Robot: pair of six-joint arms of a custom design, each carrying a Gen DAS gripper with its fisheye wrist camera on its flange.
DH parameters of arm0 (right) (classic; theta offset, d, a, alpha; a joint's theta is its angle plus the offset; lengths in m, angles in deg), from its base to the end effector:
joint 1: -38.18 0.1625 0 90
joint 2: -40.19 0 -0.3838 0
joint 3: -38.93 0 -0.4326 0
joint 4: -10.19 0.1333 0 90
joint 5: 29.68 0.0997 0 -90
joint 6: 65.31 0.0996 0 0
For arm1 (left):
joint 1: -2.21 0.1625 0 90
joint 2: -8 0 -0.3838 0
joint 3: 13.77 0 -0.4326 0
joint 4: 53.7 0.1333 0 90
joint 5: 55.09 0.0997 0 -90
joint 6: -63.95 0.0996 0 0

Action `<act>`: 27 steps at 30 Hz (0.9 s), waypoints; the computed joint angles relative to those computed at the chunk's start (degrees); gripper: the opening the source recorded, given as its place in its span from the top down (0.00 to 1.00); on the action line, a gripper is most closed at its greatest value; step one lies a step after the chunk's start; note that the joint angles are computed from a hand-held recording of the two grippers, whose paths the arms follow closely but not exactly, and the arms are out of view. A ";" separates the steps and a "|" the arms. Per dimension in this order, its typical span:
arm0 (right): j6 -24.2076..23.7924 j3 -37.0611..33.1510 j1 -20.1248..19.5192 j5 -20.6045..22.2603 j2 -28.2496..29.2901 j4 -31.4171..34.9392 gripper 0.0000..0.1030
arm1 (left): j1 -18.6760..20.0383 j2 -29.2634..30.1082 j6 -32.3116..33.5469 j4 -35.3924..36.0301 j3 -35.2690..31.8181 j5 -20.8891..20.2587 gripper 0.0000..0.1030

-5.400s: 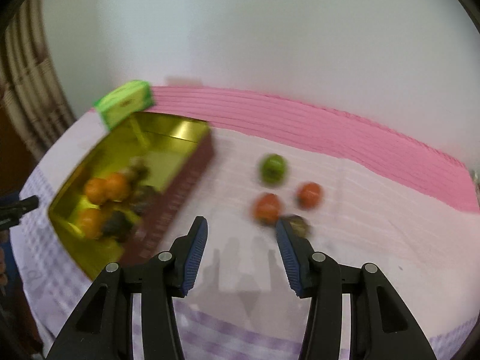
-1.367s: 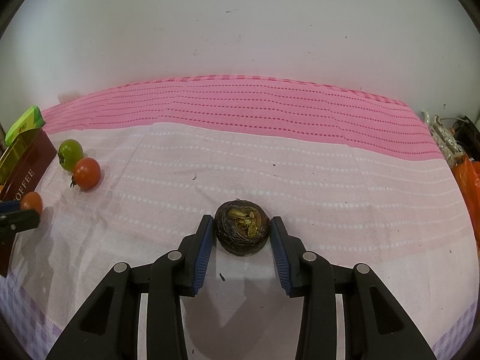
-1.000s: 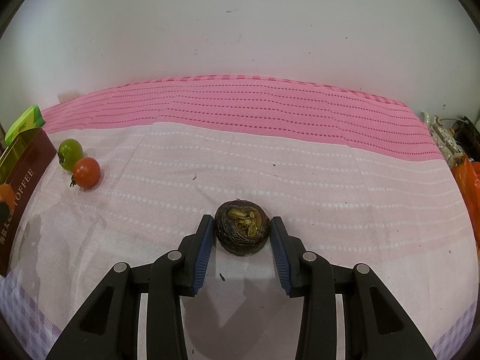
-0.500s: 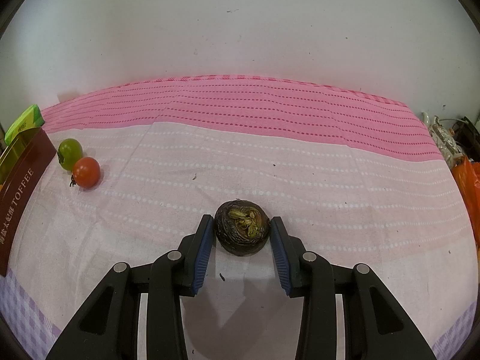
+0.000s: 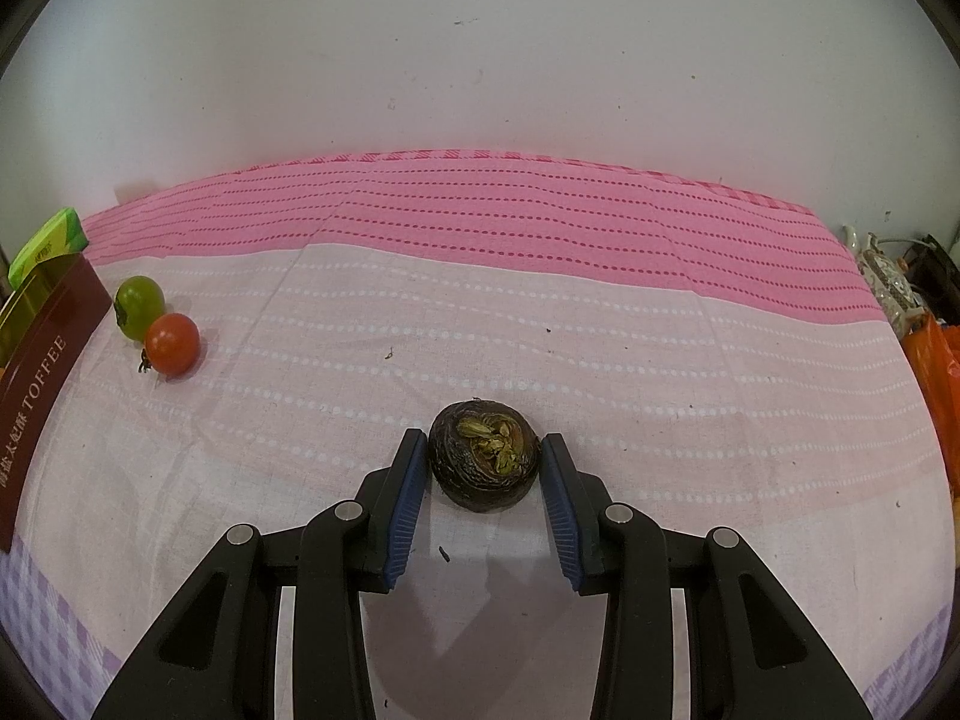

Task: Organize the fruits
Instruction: 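Carry the red tomato over the tray with the left gripper, then lower the red tomato into the tray and open the left gripper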

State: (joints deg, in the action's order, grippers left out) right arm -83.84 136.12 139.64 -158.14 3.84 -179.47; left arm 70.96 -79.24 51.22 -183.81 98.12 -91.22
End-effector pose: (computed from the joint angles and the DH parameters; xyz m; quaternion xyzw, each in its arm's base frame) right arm 0.1984 -0.6194 0.0139 0.1247 -0.8885 0.2940 0.3294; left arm 0.0095 -0.5653 0.3354 0.0049 0.8855 -0.2458 0.3942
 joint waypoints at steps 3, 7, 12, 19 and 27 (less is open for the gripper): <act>-0.14 0.10 -0.14 0.08 -0.10 -0.08 0.61 | 0.21 0.19 -0.07 0.31 -0.06 0.06 0.73; -0.15 0.00 -0.09 0.01 -0.02 -0.04 0.61 | 0.59 0.57 -0.05 0.08 -0.32 0.13 0.73; -0.12 -0.02 -0.01 -0.06 0.07 -0.09 0.61 | 0.53 0.52 0.20 -0.06 -0.17 0.31 0.72; -0.14 0.05 -0.11 0.06 -0.03 -0.09 0.61 | 0.88 0.69 -0.74 1.49 -0.37 -0.33 0.72; -0.14 0.03 -0.07 -0.03 -0.02 -0.07 0.61 | 1.01 0.87 -0.23 1.50 -0.57 -0.77 0.72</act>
